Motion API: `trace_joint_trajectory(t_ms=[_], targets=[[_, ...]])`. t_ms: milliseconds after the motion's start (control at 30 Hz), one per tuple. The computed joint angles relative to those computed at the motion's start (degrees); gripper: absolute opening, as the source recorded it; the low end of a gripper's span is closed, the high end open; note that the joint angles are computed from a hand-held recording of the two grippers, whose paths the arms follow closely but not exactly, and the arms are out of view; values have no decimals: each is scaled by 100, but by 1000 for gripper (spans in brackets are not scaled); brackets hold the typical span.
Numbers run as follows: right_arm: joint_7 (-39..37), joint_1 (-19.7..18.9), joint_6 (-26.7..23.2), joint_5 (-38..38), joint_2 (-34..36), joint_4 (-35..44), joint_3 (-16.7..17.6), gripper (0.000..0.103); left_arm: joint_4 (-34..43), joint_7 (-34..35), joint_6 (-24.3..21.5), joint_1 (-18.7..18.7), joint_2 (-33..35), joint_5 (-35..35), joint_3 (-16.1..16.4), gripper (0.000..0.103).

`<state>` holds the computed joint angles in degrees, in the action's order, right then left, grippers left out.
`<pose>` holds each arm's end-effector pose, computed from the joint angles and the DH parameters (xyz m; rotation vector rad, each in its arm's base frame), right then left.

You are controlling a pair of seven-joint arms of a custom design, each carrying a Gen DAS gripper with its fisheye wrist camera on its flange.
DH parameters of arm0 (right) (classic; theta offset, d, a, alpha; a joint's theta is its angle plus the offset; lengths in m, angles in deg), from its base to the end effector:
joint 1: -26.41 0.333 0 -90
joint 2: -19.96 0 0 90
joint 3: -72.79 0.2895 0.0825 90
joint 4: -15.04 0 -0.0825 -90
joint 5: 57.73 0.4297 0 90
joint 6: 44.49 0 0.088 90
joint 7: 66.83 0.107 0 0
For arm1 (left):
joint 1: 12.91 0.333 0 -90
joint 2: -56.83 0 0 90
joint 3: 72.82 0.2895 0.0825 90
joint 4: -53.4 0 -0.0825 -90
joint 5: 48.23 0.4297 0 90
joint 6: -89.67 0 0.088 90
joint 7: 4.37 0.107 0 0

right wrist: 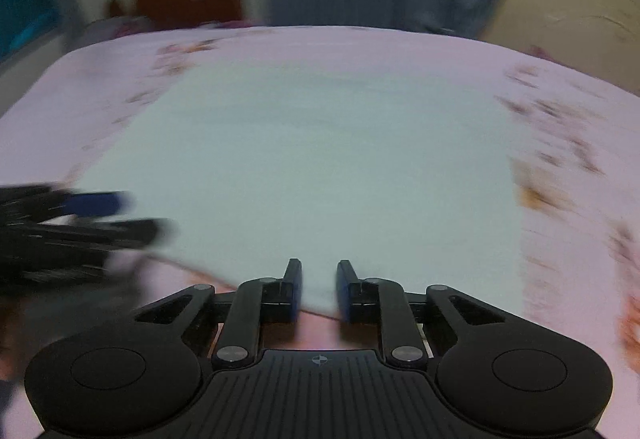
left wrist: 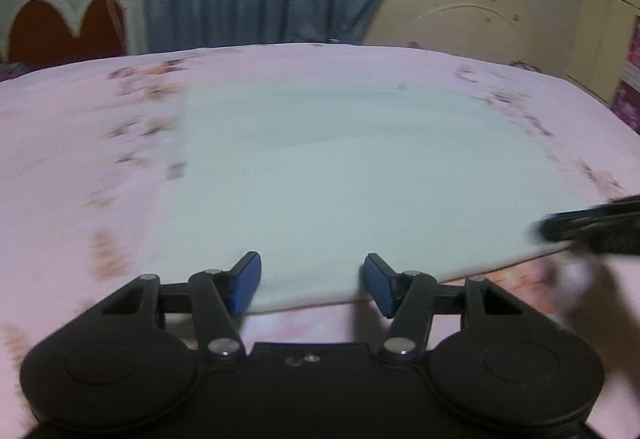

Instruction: Fold small clothes

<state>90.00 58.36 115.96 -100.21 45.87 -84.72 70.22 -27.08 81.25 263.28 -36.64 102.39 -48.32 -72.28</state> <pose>0.6136 0.3856 0.3257 -1.7524 1.7749 -0.5622 0.7336 -0.3162 0.2835 -1.4758 2.0711 -0.9556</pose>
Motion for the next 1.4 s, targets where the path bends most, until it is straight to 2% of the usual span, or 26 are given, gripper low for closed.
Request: trace_joint_trajectory(t_ms=[67,133,233,367,433,533,667,733,1067,1267,1300,1333,1367,1400], targets=[[559,100,-162,-262,-366,-492,-232,17,-296,1,115,122,-175,-63,-29,57],[821,-7,1,-510,-594,-846,-237,16,-378,29,120,116,-239,-55,6,57],[648,-158,-134,-558,-615,-788,-31,14,-316,-171,36,-67,-250,-36,202,54],[1410,-93,-117,-1068,-714,-848,-114,14,-388,-333,14,-187,-294,114,339,54],[1025,-288,-197,-737,-704,-916,100,14,-436,-319,32,-124,-319,137,272,54],[1095,-298,-138,-876,-791,-1038,101,14,-436,-309,34,-96,-313,165,246,55],[1602,-267,16,-1335,-904,-1111,29,14,-417,-359,67,-120,-281,193,280,55],[1152,-407,-102,-944,-816,-1071,210,14,-411,-347,80,-105,-267,194,263,55],[1219,-361,13,-1158,-834,-1137,129,14,-335,-244,46,39,-210,93,108,55],[1152,-338,-39,-1290,-811,-1112,130,14,-358,-105,-90,289,-293,-114,-173,55],[986,-388,-44,-1166,-833,-1123,181,14,-478,-240,-59,236,-403,-160,-101,56],[922,-409,-61,-1068,-904,-1168,210,14,-734,-541,180,41,-564,-173,153,64],[1242,-345,-9,-1242,-1025,-1272,130,14,-988,-834,482,-179,-695,-193,437,73],[1728,-272,113,-1602,-1147,-1393,22,18,-1291,-1058,789,-271,-856,-332,542,73]])
